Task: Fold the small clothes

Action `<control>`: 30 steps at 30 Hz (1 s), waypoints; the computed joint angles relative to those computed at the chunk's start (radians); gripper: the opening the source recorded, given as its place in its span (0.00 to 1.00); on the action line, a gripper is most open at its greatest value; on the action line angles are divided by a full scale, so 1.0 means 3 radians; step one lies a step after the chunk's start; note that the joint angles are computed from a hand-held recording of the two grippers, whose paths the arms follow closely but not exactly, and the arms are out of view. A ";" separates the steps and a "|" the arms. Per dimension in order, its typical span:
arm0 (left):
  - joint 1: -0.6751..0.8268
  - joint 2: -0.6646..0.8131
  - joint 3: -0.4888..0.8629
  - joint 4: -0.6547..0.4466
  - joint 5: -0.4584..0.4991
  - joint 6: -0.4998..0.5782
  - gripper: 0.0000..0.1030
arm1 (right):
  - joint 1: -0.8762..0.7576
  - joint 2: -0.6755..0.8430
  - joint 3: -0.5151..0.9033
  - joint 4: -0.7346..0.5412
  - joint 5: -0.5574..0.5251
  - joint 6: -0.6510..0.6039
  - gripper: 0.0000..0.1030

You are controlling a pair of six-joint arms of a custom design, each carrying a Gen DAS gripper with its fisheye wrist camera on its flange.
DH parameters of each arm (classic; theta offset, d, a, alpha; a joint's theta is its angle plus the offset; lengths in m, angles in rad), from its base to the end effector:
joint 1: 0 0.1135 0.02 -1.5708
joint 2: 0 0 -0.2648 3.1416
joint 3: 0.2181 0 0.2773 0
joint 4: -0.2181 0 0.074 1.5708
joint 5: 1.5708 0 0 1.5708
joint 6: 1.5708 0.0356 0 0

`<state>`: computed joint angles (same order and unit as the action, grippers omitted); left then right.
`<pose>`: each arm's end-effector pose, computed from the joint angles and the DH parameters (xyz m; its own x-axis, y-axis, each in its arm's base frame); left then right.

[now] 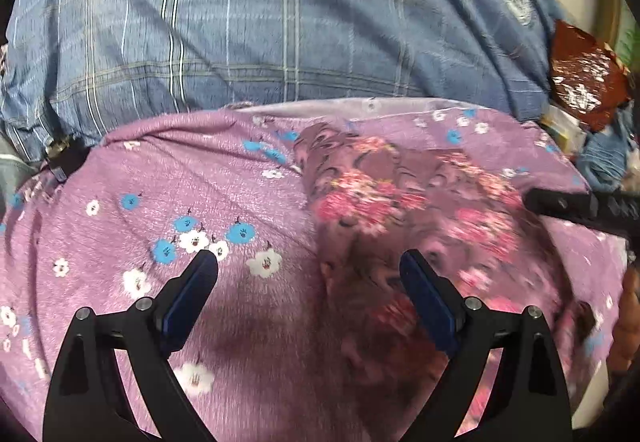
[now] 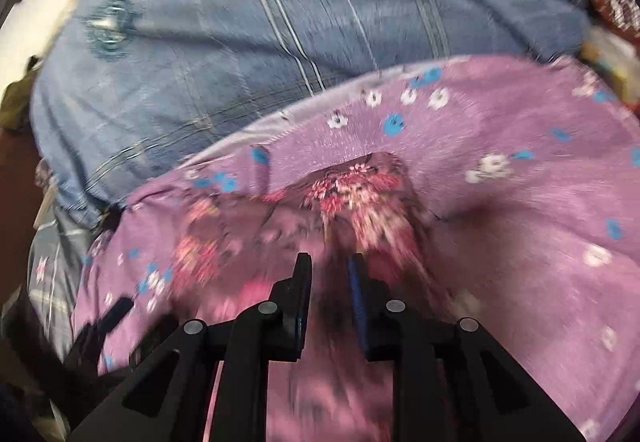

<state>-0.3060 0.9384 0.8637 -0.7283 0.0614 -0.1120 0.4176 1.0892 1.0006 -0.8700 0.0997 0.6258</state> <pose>0.2034 -0.0666 0.2879 -0.7199 0.1104 -0.6853 0.2625 0.9572 -0.1215 0.2164 0.0922 0.2944 -0.8120 0.2773 -0.5135 0.1535 0.9504 0.2706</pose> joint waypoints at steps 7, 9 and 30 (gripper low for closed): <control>-0.0458 -0.0345 -0.0261 -0.0548 0.0007 0.0035 0.91 | 0.1133 -0.1002 -0.0540 -0.0711 0.0671 0.0729 0.29; -0.0488 -0.0383 -0.0412 -0.0588 0.0063 -0.0040 0.91 | 0.1285 -0.1110 -0.0814 -0.0757 0.0695 0.0960 0.30; -0.0038 -0.1297 -0.0413 -0.0266 -0.0448 0.0290 0.97 | 0.2026 -0.0296 -0.0078 -0.0550 0.2057 0.1263 0.40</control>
<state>-0.3175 0.5494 0.7397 -0.8082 -0.0729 -0.0250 1.0253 1.0005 0.9772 -1.0350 0.7169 1.0047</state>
